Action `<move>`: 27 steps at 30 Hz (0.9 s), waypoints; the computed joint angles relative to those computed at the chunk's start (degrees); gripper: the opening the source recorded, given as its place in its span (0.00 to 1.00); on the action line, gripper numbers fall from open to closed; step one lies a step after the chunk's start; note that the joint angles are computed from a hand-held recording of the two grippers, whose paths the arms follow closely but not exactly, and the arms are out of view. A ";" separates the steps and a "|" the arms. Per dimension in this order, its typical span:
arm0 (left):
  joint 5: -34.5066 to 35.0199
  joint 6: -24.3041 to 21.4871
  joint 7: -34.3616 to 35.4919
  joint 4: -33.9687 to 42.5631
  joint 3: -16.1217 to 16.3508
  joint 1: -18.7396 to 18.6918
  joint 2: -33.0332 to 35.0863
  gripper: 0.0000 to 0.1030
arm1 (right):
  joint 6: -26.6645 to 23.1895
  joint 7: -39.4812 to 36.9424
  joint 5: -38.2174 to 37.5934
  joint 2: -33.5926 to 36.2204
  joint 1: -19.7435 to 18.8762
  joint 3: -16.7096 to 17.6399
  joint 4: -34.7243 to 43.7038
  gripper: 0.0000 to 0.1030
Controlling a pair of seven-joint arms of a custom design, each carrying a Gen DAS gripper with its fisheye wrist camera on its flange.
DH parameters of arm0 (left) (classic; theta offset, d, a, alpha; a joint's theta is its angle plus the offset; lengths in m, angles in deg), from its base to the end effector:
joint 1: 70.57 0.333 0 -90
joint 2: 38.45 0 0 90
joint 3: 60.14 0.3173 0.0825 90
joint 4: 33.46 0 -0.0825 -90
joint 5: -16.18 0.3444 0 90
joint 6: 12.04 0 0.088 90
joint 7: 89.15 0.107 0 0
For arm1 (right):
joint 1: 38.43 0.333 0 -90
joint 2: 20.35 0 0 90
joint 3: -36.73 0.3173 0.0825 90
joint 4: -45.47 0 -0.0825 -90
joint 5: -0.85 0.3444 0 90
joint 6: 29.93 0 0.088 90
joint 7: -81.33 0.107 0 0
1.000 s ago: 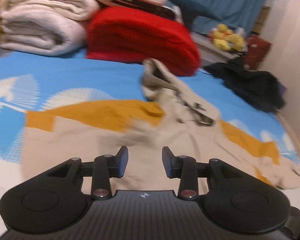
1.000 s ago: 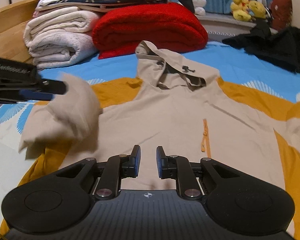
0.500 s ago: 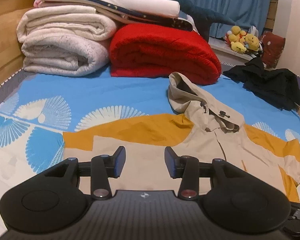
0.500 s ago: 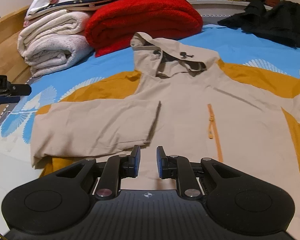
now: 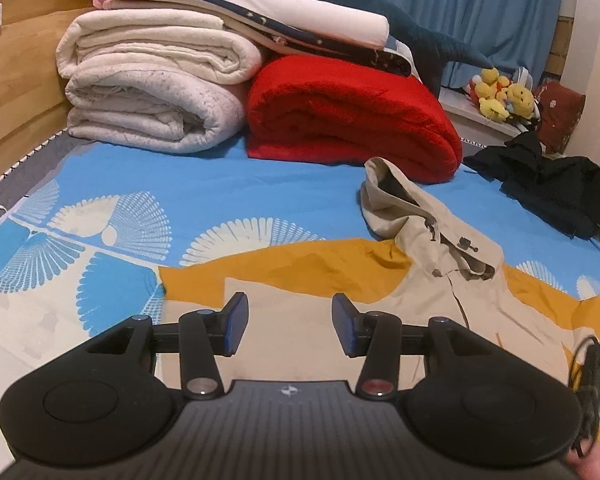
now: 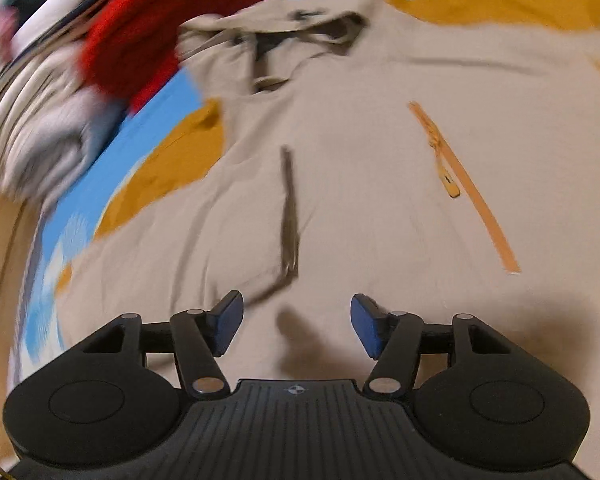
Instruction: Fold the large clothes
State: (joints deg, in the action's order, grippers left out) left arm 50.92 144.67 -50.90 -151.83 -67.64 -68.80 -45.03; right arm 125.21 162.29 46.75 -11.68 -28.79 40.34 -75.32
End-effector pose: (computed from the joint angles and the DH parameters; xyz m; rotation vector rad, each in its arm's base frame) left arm 0.5264 -0.0782 0.5855 -1.9453 1.3850 -0.7550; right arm 0.5575 0.1044 0.4125 -1.5076 1.9946 0.1037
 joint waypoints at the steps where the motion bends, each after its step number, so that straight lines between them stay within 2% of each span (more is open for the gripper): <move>1: -0.32 -0.10 0.18 -0.16 0.18 0.05 -0.36 0.50 | 0.84 0.57 0.56 0.76 0.33 0.29 0.74 0.59; 3: -0.93 -0.10 0.50 -0.49 0.41 0.20 -1.00 0.50 | 2.68 3.27 -1.72 2.07 1.53 0.29 1.82 0.57; 5: -1.54 0.20 1.21 -1.10 0.60 0.37 -1.86 0.50 | 3.97 8.07 -6.67 3.38 3.02 -0.33 2.82 0.37; 6: -1.70 0.41 1.65 -1.45 0.65 0.47 -2.31 0.50 | 4.26 10.02 -8.68 3.90 3.48 -0.56 3.26 0.19; 7: -1.95 0.58 2.23 -1.70 0.71 0.56 -2.64 0.50 | 4.96 12.44 -11.15 4.39 4.14 -0.99 3.75 0.08; 10: -2.23 0.75 3.23 -2.42 0.69 1.04 -3.54 0.50 | 9.35 13.56 -14.01 4.77 4.44 -0.47 4.14 0.01; 12: -2.63 0.79 3.50 -2.84 0.77 1.38 -4.02 0.50 | 14.98 12.76 -14.85 4.39 4.43 0.17 4.06 0.00; 14: -3.28 0.95 3.89 -3.13 0.88 1.61 -4.25 0.50 | 20.57 10.54 -13.55 3.82 3.58 1.57 3.77 0.00; 16: -4.05 0.82 4.76 -3.26 0.98 1.66 -4.32 0.50 | 25.87 10.57 -15.12 3.03 4.08 0.93 2.89 0.00; 17: -4.43 0.96 5.18 -3.38 1.04 1.66 -4.36 0.50 | 27.15 10.89 -16.06 2.57 4.32 0.35 2.29 0.00; 18: -4.75 1.12 5.51 -3.47 1.06 1.67 -4.32 0.50 | 27.29 12.61 -18.42 2.30 5.92 -2.04 1.93 0.00; 19: -5.42 1.08 6.18 -3.49 1.15 1.54 -4.28 0.50 | 26.33 14.72 -21.27 2.24 7.65 -4.74 1.65 0.00; 21: -6.63 1.03 7.36 -3.46 1.27 1.31 -4.05 0.50 | 19.85 16.95 -23.75 2.38 7.01 -5.68 2.05 0.03; 23: -7.40 0.67 8.32 -3.35 1.24 1.17 -3.78 0.50 | 11.26 16.60 -20.71 2.73 3.54 -2.97 3.01 0.28; 24: -7.93 0.47 9.12 -3.28 1.28 0.98 -3.62 0.50 | 8.71 16.96 -19.34 3.03 2.59 -2.30 3.12 0.49; 25: -8.29 0.48 9.71 -3.32 1.29 0.86 -3.58 0.51 | 6.28 18.67 -19.45 3.50 2.40 -2.41 3.13 0.58; 27: -9.15 0.61 11.11 -3.48 1.35 0.55 -3.52 0.51 | 4.41 21.75 -20.37 4.57 2.59 -2.55 3.35 0.58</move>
State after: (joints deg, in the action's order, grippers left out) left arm 41.77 145.28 -39.79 -155.30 -66.29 -68.24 -48.55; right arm 129.62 184.04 26.38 -7.11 -26.19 37.79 -71.97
